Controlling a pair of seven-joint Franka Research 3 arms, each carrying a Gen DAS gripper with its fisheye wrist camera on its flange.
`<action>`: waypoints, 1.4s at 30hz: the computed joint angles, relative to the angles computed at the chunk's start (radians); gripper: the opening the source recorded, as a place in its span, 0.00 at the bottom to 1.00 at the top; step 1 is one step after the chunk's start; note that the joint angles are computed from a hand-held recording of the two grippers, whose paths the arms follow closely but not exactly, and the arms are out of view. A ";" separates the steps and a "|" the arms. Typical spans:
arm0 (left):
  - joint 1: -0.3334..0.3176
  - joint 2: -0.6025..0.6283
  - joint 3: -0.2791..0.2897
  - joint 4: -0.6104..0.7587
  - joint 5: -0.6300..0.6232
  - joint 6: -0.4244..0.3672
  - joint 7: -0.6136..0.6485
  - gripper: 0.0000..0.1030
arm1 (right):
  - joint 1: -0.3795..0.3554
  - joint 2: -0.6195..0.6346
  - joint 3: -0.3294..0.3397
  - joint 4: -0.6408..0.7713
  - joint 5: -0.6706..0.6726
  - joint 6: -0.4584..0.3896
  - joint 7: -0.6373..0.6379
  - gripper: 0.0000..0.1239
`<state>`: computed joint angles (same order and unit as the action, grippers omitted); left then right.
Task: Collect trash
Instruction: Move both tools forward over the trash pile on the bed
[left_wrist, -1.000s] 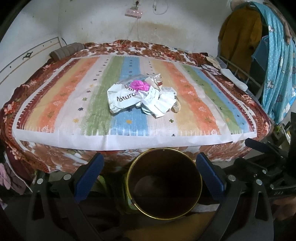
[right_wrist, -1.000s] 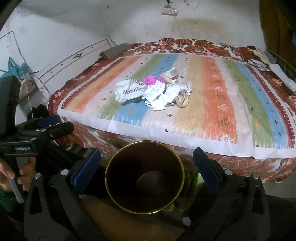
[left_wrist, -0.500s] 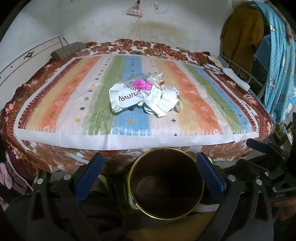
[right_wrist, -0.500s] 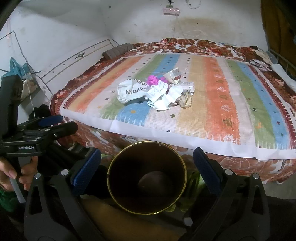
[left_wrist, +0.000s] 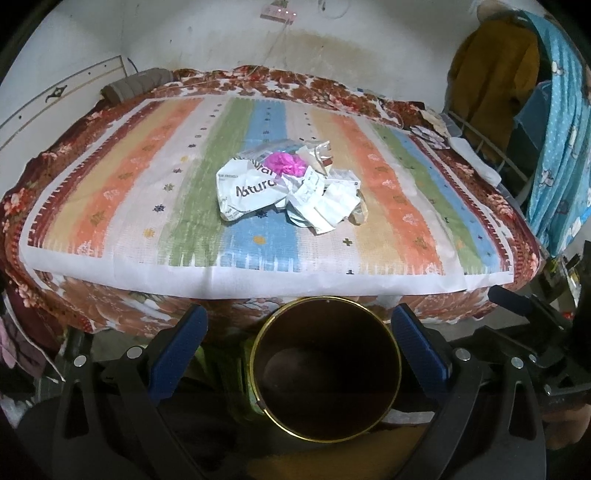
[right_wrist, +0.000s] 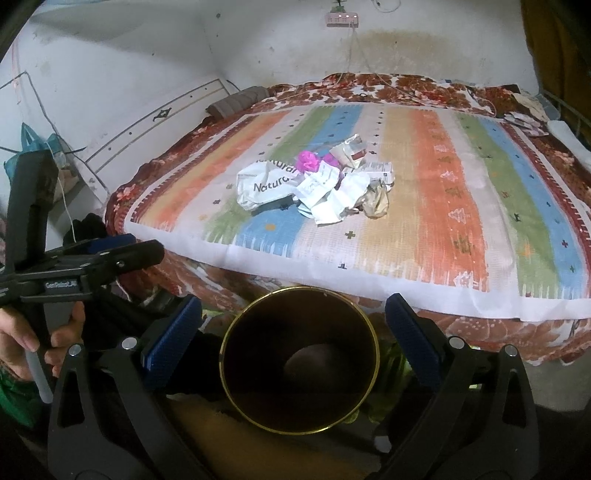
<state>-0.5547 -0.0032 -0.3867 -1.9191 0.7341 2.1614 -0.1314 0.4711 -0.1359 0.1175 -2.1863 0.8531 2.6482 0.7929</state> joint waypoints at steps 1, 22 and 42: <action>0.003 0.004 0.003 0.005 -0.006 0.002 0.012 0.95 | 0.000 0.006 0.000 0.007 -0.002 0.001 -0.001 0.76; 0.116 0.040 0.081 0.095 -0.118 -0.021 0.258 0.95 | -0.037 0.230 0.031 0.322 -0.241 -0.039 0.170 0.74; 0.219 0.094 0.139 0.082 -0.247 0.092 0.368 0.93 | -0.043 0.565 0.036 0.758 -0.462 -0.255 0.402 0.70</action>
<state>-0.3360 0.0907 -0.2477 -1.8373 0.4870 2.2533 0.2361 0.4277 0.4287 0.1532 -1.4287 0.3907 2.3931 1.1953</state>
